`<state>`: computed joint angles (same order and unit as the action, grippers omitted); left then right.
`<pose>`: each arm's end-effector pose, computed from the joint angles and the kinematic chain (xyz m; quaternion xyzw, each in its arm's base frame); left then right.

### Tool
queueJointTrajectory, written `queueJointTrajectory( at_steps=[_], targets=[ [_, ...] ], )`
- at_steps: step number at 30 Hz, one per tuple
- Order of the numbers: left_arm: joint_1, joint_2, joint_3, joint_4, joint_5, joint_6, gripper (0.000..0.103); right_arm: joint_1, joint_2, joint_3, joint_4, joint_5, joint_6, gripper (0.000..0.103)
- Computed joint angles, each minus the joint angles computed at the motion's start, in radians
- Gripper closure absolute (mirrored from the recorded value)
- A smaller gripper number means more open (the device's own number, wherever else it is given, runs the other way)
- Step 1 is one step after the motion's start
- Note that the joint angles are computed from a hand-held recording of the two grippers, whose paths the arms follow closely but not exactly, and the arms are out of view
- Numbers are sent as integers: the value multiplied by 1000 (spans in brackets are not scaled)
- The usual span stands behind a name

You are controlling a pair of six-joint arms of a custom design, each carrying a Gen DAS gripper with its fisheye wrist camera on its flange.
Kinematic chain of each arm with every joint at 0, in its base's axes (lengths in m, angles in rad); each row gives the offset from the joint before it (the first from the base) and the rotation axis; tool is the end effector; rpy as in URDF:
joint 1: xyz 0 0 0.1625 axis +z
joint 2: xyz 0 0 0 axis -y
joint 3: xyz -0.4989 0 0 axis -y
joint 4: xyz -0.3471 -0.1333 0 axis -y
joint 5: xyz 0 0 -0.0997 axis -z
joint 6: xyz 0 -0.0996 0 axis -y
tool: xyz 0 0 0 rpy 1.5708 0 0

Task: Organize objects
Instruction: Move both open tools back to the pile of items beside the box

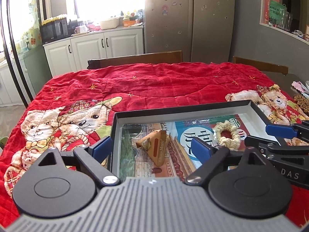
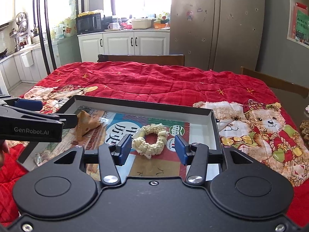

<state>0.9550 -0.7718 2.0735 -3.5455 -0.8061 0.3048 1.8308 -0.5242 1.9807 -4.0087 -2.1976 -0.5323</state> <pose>-0.1656 -0.5842 0.1818 0.2787 0.8393 -0.3572 0.3005 0.2251 -0.5548 0.1054 0.1897 -0.8301 0.4072 0.3302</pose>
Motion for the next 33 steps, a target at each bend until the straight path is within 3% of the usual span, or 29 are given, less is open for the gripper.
queueJointTrajectory(
  at_steps=[33],
  targets=[
    [-92,-111,283,-148,-3,40,1,81,-41,283,-202,-2,2,51]
  ],
)
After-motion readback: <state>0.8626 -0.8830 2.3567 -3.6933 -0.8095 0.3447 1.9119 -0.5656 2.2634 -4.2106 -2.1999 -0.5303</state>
